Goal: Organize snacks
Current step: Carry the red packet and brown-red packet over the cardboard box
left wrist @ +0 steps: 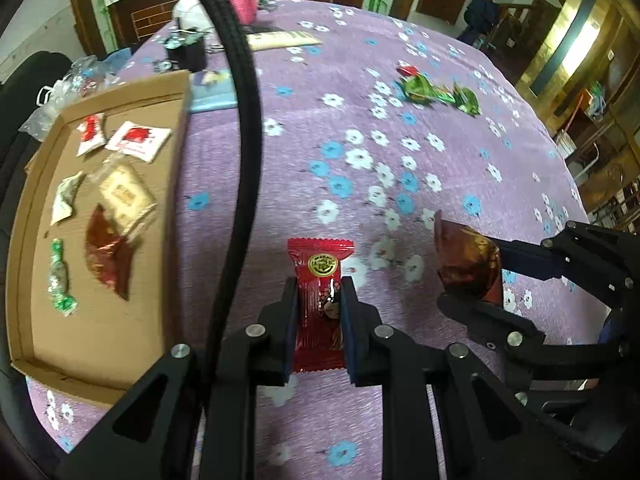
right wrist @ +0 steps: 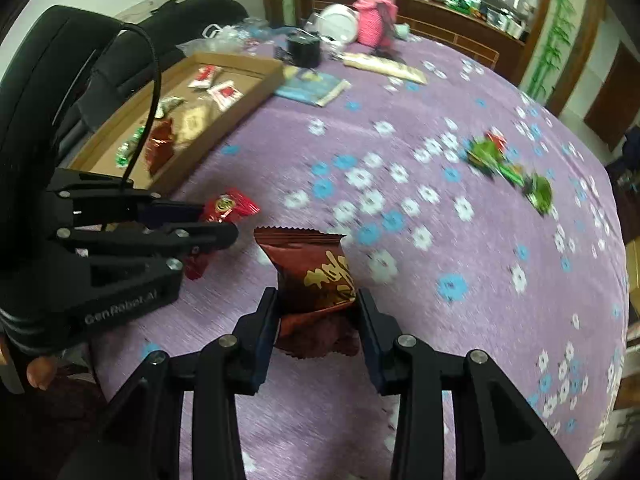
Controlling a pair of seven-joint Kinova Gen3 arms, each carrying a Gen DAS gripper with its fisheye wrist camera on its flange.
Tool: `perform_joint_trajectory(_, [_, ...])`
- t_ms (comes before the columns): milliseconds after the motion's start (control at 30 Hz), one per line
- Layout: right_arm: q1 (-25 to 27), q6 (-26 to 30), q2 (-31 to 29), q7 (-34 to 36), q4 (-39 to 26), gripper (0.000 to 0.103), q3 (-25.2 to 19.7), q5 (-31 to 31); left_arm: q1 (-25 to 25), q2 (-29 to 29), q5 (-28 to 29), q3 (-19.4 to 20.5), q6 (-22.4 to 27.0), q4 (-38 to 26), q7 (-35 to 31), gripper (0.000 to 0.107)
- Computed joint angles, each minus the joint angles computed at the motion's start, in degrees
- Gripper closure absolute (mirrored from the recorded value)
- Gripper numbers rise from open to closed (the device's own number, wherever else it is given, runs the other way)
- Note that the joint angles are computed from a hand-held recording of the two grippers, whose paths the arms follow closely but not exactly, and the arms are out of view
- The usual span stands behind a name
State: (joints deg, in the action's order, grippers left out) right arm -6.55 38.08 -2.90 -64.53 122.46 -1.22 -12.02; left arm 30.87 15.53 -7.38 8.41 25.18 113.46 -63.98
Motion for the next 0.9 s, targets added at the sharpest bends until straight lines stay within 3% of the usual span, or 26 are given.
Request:
perform_joint_trajectory(333, [-4.87, -1.56, 3.24, 0.28, -4.91, 0.065, -3.7, -2.87, -6.04, -5.11, 0.64, -1.79, -1.03, 4.26, -0.16, 0.086])
perform_joint_trajectory(567, [-7.88, -3.02, 7.28, 1.46, -8.67, 0.065, -6.25, -5.73, -10.31, -7.1, -2.32, -3.89, -0.76, 6.03, 1.84, 0.086])
perform_joint_trajectory(900, [-11.01, -4.47, 15.96, -1.35, -14.05, 0.065, -9.47, -6.24, -15.81, -4.54, -4.2, -5.64, 0.45, 5.99, 2.0, 0.086])
